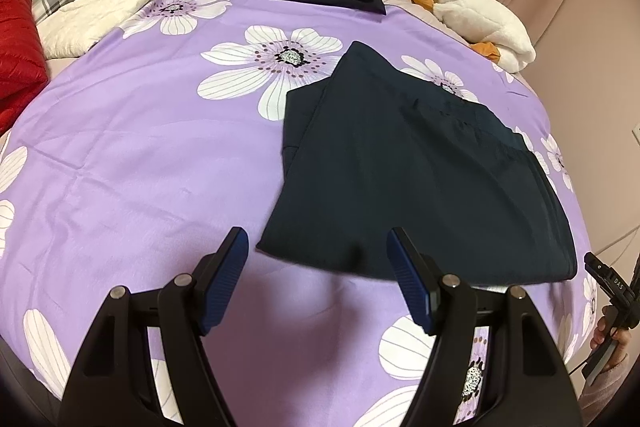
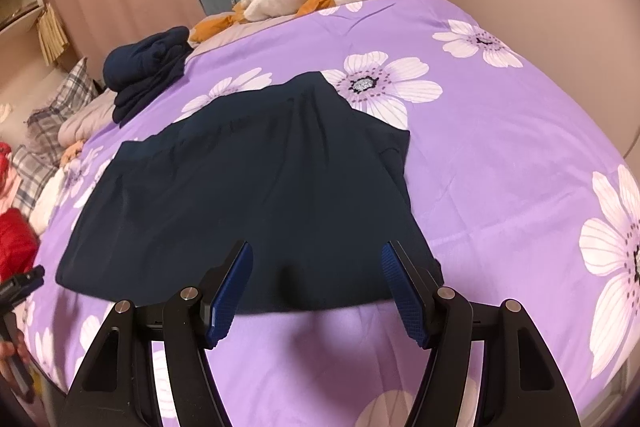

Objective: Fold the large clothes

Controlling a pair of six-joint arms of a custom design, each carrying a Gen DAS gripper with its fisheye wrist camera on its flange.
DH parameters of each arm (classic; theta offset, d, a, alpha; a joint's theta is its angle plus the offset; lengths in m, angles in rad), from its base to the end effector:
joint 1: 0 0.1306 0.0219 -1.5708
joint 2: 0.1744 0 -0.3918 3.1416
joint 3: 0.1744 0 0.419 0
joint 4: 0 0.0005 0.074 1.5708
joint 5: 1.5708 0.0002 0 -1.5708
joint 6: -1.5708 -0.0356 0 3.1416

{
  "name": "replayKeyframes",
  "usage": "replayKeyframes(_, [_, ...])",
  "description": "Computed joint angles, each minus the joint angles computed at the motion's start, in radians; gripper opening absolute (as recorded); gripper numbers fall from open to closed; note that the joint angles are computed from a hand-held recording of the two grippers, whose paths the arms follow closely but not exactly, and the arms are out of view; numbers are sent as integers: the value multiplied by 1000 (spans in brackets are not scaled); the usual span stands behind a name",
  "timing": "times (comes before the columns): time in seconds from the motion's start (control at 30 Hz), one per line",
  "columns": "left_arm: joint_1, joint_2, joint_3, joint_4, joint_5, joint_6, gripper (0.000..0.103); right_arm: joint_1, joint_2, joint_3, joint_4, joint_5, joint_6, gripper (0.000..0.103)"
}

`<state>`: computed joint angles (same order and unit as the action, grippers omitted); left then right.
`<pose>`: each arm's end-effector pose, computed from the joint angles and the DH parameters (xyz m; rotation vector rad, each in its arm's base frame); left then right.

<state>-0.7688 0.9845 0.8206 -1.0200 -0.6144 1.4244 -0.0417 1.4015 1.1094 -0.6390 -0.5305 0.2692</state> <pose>0.2419 -0.2061 0.3257 -0.9237 2.2480 -0.0714 0.4878 -0.0028 0.3176 -0.4842 2.3466 0.5181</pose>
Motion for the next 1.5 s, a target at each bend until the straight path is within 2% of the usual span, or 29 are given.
replayKeyframes(0.5, [14, 32, 6, 29, 12, -19, 72, -38, 21, 1, -32, -41, -72, 67])
replayKeyframes(0.73, [30, 21, -24, 60, 48, 2, 73, -68, 47, 12, -63, -97, -129, 69])
replayKeyframes(1.07, [50, 12, -53, 101, 94, 10, 77, -79, 86, 37, -115, -145, -166, 72])
replayKeyframes(1.3, [108, -45, -139, 272, 217, 23, 80, -79, 134, 62, -161, -220, -221, 73])
replayKeyframes(1.47, [127, -71, -176, 364, 256, 40, 82, -76, 159, 70, -168, -258, -261, 73])
replayKeyframes(1.5, [135, -83, -190, 402, 272, 36, 82, -75, 161, 70, -167, -264, -266, 73])
